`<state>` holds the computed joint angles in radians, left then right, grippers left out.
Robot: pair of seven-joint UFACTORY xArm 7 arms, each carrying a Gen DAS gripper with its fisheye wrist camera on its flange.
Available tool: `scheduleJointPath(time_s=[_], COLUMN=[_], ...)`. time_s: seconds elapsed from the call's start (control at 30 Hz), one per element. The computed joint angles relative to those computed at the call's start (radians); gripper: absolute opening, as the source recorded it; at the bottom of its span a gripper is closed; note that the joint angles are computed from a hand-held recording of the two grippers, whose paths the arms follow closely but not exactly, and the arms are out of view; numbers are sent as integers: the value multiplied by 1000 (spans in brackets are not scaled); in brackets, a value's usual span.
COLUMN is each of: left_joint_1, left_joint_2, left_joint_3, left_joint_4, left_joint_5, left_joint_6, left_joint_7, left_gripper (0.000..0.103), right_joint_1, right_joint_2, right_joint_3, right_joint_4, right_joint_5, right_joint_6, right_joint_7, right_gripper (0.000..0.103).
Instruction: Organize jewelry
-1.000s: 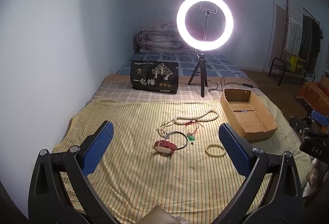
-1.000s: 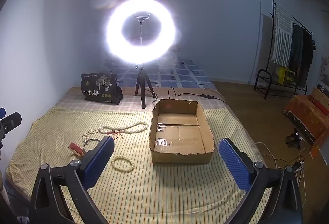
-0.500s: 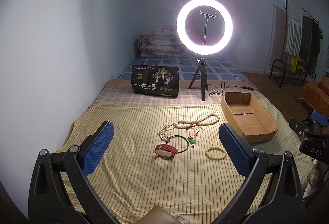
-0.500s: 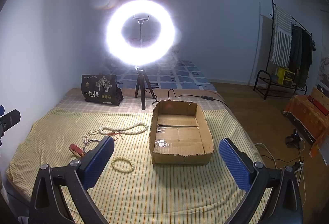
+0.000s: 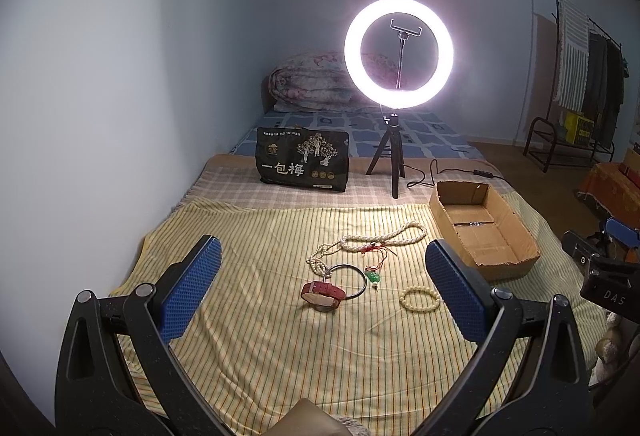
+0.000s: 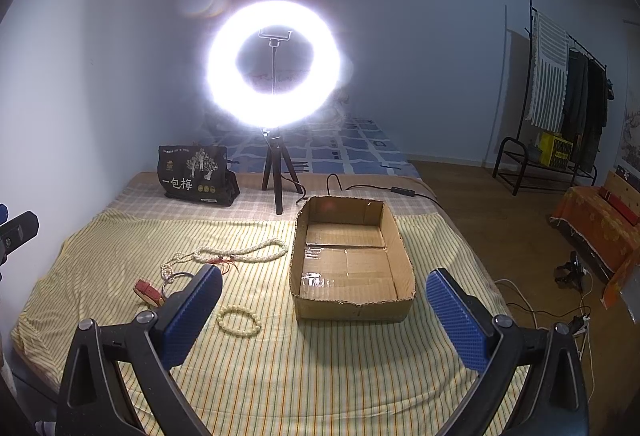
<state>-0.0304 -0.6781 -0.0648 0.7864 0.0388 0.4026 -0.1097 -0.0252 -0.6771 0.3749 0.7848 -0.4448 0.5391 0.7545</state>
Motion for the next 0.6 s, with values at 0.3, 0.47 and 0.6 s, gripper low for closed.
scheduleJointPath(time_s=[0.3, 0.47, 0.6], left_joint_1=[1, 0, 2], left_joint_2=[-5, -7, -9], left_joint_3=[-1, 0, -2], left_joint_4=[-4, -6, -9], left_joint_5=[4, 3, 4], left_joint_6=[0, -2, -3], left_joint_7=[-4, -3, -6], left_gripper=[103, 103, 103], right_joint_1=[1, 1, 1], right_joint_2=[1, 1, 1], right_joint_3=[0, 1, 1], right_joint_4=[1, 1, 1], right_joint_5=[-3, -4, -5], right_joint_6=[0, 0, 0], right_joint_7=[2, 3, 4], right_gripper=[103, 103, 103])
